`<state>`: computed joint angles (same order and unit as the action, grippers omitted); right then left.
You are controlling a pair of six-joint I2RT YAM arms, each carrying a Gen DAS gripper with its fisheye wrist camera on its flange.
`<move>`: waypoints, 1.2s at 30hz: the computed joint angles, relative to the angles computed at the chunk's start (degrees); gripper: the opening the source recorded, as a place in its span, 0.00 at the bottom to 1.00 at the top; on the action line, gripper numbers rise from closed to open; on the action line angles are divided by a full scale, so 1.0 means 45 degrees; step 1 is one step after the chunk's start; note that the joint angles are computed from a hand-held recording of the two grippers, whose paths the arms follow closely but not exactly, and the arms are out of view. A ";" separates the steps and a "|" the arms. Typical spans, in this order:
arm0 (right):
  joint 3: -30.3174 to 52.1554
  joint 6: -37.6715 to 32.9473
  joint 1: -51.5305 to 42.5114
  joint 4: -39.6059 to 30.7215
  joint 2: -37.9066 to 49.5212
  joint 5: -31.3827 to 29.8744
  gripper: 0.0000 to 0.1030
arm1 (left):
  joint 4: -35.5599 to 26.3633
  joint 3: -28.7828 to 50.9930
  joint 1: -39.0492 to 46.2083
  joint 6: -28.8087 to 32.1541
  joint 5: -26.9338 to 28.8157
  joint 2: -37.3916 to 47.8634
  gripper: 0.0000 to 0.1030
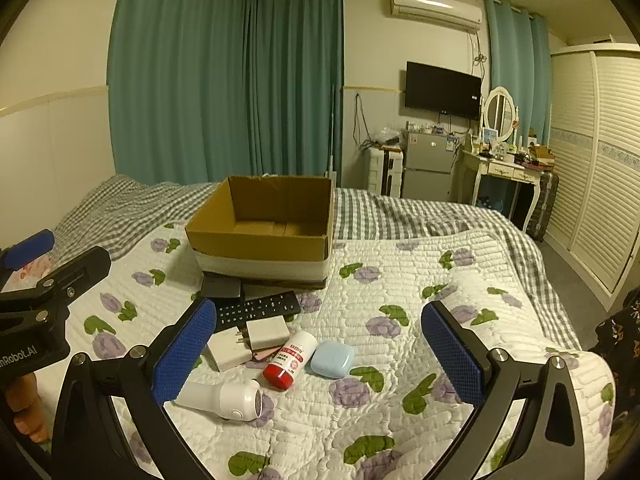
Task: Organize rigid objects
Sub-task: 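Reach down and grasp the red-capped white bottle with the right tool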
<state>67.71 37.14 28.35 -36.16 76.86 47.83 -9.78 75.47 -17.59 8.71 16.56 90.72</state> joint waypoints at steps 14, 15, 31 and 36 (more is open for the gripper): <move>0.0550 -0.0322 -0.2433 0.1002 0.3770 -0.4503 0.85 | -0.1387 0.2445 -0.0321 0.0478 -0.1350 0.3828 1.00; 0.0783 -0.0364 -0.2550 0.0997 0.4141 -0.4862 0.82 | -0.1505 0.2625 -0.0347 0.0540 -0.1472 0.4016 1.00; 0.2270 -0.0544 -0.4409 0.1345 0.7076 -0.8302 0.46 | -0.3300 0.4454 -0.0753 0.1252 -0.2270 0.5748 1.00; 0.1050 -0.0976 -0.4359 0.1540 0.5257 -0.7537 0.35 | -0.4628 0.5687 -0.1282 0.1862 -0.1974 0.6508 0.98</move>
<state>72.43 32.74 8.73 -29.23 100.52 13.91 -30.61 101.06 -23.36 17.09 7.68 120.00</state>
